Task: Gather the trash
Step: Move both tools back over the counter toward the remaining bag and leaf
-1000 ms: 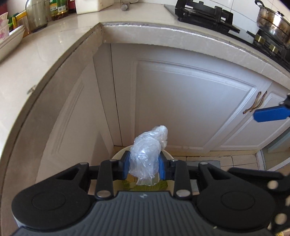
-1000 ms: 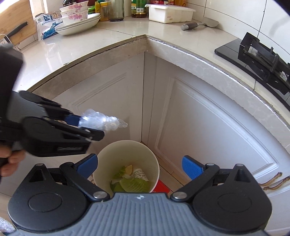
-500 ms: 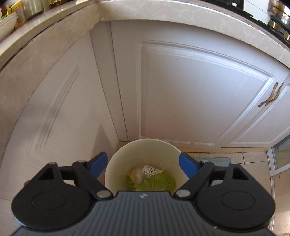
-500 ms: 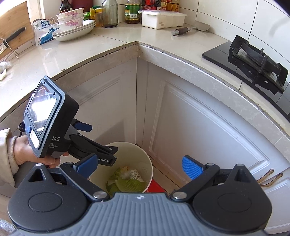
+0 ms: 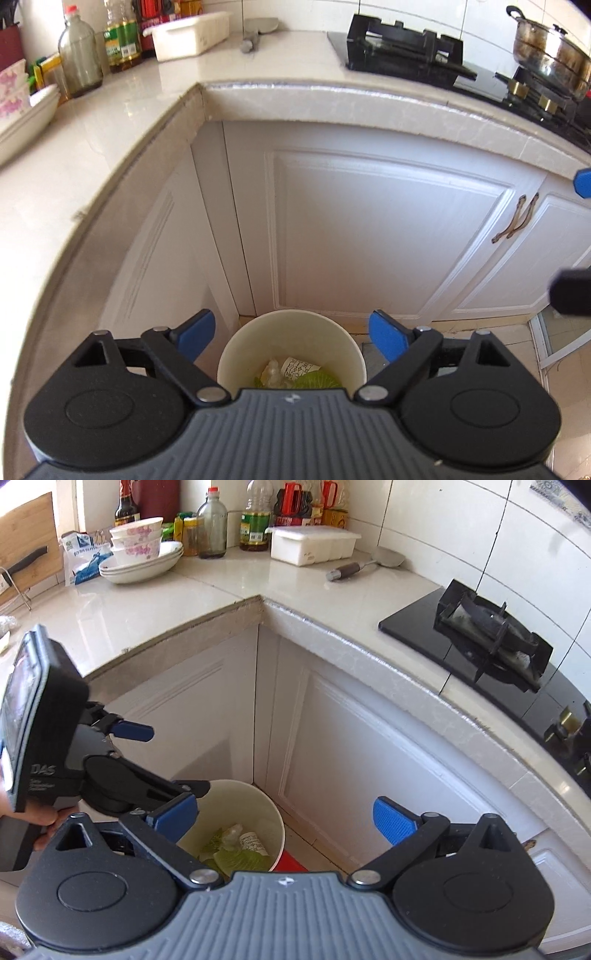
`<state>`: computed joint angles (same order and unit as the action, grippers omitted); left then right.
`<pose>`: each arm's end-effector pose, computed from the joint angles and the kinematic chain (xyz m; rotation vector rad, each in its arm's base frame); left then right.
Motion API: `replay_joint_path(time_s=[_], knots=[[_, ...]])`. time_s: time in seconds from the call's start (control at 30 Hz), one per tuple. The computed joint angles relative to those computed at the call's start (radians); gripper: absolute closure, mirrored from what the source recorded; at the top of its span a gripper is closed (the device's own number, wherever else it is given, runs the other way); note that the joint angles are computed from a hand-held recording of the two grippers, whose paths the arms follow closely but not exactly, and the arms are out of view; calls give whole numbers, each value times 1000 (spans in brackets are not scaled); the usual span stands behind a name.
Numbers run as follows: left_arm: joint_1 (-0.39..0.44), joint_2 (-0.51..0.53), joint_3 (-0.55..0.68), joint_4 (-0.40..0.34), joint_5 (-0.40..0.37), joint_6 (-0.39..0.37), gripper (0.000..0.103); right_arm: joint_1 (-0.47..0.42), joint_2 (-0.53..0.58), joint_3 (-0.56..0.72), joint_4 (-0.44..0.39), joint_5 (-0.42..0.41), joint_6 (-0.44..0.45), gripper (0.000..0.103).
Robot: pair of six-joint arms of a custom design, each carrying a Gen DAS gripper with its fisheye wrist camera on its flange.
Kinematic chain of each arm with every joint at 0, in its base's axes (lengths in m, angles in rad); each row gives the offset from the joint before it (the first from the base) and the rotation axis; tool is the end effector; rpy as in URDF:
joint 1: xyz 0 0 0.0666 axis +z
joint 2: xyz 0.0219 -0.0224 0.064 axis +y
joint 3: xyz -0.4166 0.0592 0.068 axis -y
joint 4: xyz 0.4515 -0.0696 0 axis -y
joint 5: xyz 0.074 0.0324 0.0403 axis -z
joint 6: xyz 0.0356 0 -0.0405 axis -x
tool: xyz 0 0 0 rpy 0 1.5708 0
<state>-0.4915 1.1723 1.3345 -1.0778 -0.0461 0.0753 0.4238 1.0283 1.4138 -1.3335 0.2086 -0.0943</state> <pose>0.3842 -0.2042 0.5269 0.4962 2.4443 -0.1818 0.3193 0.1355 0.6038 -0.3254 2.4685 -0.0466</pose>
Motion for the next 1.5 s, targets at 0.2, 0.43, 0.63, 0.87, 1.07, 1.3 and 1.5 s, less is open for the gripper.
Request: replay_joint_path(time_s=[0.2,0.43,0.63,0.87,1.07,1.3,1.5], knots=[[19,-71,29,-65,-8,-23,11,52,16,75,-10,54,-5,0],[106,-164,53,-138,-43,-71,11,135,61,142,34,92,-27,0],[244,-241,47,-176,-57,-132,10,193,129,186,104,11,-10,0],[434,-289,34,-190,-56,-189,10,265,271,288,157,-90,49,0],[619,-292,25,-165,-30,-224,10,321,412,415,181,-160,111,0],[769,-259,21,-119,-12,-247,10,363,550,568,176,-219,181,0],[845,-230,30,-86,26,-247,10,383,668,710,155,-259,229,0]])
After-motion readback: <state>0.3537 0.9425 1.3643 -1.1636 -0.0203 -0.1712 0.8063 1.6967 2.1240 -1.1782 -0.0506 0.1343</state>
